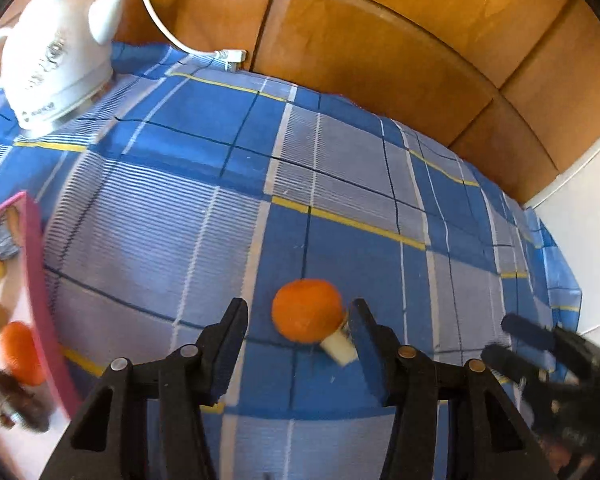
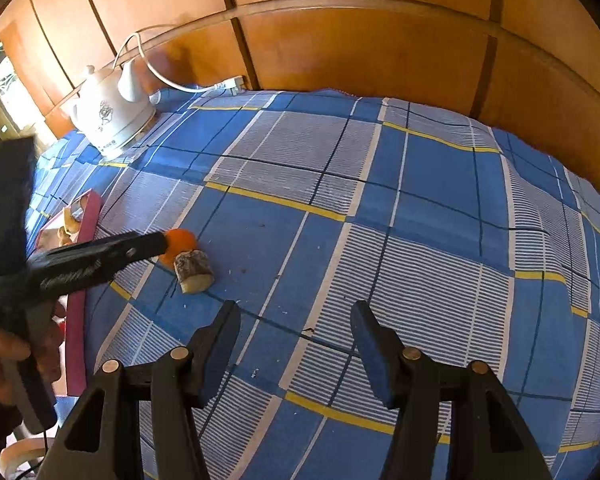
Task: Organize fruits
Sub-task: 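Lower the left gripper onto the orange and close it, then lift the orange with the left gripper while the right grasps the round slice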
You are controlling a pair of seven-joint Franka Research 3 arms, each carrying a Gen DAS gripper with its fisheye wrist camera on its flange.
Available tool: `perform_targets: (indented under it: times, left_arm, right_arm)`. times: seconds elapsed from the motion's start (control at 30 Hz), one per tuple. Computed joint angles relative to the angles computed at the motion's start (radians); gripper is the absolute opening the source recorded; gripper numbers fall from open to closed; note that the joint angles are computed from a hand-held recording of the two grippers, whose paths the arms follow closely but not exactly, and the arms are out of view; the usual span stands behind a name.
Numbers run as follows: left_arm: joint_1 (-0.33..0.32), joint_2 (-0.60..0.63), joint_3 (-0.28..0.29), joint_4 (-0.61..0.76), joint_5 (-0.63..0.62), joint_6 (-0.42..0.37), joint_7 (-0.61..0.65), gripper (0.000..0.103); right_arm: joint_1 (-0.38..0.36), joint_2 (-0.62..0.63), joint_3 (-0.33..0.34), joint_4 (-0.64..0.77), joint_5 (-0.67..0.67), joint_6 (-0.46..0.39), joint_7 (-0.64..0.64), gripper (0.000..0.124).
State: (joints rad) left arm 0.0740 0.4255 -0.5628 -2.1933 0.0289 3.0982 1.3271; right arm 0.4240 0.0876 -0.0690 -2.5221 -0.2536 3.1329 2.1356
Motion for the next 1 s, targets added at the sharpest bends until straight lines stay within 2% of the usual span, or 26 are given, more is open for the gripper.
perform_targets:
  times: [0.1, 0.17, 0.23, 0.3, 0.37, 0.53, 0.63, 0.7, 0.9, 1.0]
  left_arm:
    - [-0.047, 0.046, 0.046, 0.053, 0.014, -0.022, -0.018, 0.052]
    - [-0.022, 0.082, 0.022, 0.075, 0.004, -0.033, -0.005, 0.051]
    - [0.004, 0.097, -0.009, 0.07, 0.002, -0.018, 0.02, 0.042]
    - [-0.008, 0.083, 0.001, 0.053, 0.018, -0.001, 0.021, 0.041]
    - [0.052, 0.088, -0.057, 0.032, 0.009, 0.011, 0.033, 0.041]
    - [0.153, 0.032, -0.141, -0.066, 0.028, 0.07, 0.013, 0.041]
    - [0.176, -0.029, -0.15, -0.134, 0.066, 0.105, -0.017, 0.041]
    - [0.209, -0.069, -0.176, -0.187, 0.098, 0.127, -0.027, 0.041]
    - [0.2, -0.179, -0.175, -0.323, 0.201, 0.177, -0.066, 0.041]
    - [0.138, -0.224, -0.129, -0.379, 0.243, 0.205, -0.077, 0.041]
  right_arm:
    - [0.003, 0.001, -0.002, 0.002, -0.008, -0.002, 0.002, 0.058]
    - [-0.003, 0.002, 0.006, 0.003, 0.005, -0.004, -0.011, 0.058]
    - [-0.01, 0.003, 0.016, 0.004, 0.022, -0.007, -0.027, 0.058]
    - [-0.017, 0.004, 0.026, 0.004, 0.045, -0.006, -0.048, 0.058]
    - [-0.003, 0.006, 0.01, 0.007, 0.029, -0.01, -0.036, 0.058]
    - [0.006, 0.011, -0.001, 0.012, 0.007, -0.022, -0.019, 0.058]
    - [-0.011, 0.02, 0.023, 0.019, 0.035, -0.043, -0.05, 0.058]
    - [-0.026, 0.025, 0.045, 0.022, 0.072, -0.053, -0.087, 0.058]
    - [-0.03, 0.05, 0.067, 0.04, 0.135, -0.095, -0.154, 0.058]
    - [-0.027, 0.059, 0.069, 0.044, 0.156, -0.104, -0.174, 0.058]
